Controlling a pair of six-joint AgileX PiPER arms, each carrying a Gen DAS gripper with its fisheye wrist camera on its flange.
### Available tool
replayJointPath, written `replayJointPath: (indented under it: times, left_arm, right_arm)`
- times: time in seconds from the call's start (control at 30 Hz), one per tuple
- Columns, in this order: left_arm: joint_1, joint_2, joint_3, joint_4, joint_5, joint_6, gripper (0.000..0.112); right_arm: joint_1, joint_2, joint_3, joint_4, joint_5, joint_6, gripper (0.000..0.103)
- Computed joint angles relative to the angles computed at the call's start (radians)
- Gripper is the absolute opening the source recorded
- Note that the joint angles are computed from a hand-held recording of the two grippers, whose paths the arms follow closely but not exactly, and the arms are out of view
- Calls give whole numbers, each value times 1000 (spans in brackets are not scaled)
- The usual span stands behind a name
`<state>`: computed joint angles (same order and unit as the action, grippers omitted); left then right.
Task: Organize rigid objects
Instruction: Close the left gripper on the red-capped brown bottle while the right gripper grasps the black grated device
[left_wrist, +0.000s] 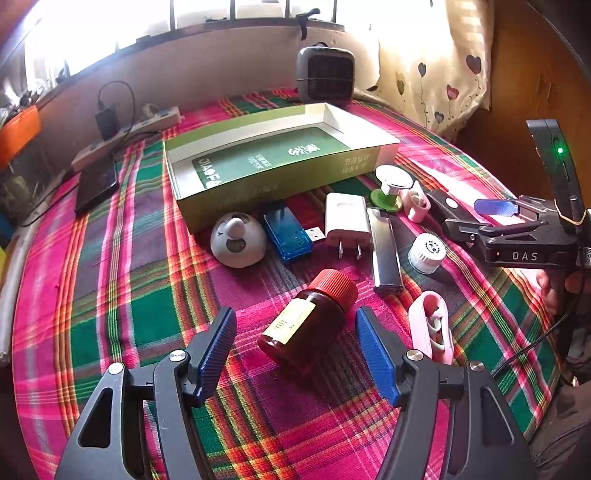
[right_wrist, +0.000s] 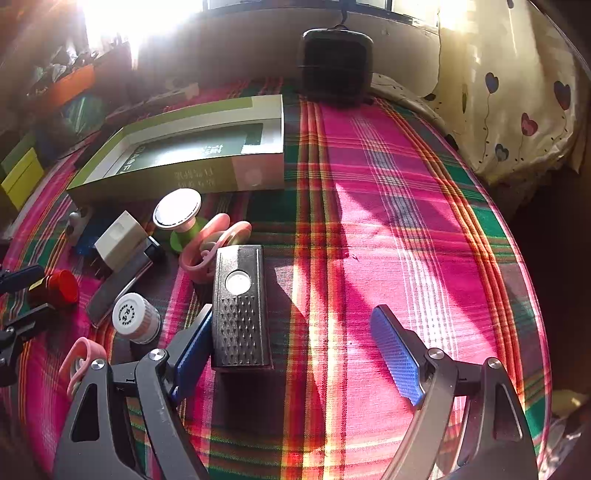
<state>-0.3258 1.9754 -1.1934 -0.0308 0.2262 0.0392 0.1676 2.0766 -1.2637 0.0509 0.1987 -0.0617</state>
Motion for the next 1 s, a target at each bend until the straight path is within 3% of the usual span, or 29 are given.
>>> replayJointPath:
  times: [0.13, 0.23, 0.37, 0.7, 1.0]
  left_arm:
    - [0, 28, -39, -7, 25, 6, 66]
    - [-3, 48, -60, 108, 46, -120, 66]
    - [4, 45, -59, 102, 42, -129, 66]
    - [10, 24, -2, 110, -27, -208, 65]
    - [16, 25, -9, 220, -26, -350, 42]
  right_arm:
    - [-3, 5, -5, 38, -9, -52, 83]
    - [-4, 11, -15, 60, -6, -76, 83]
    - [-8, 13, -17, 52, -15, -61, 77]
    - [-6, 6, -5, 127, -34, -150, 66]
    - [-6, -3, 9, 239, -45, -272, 49]
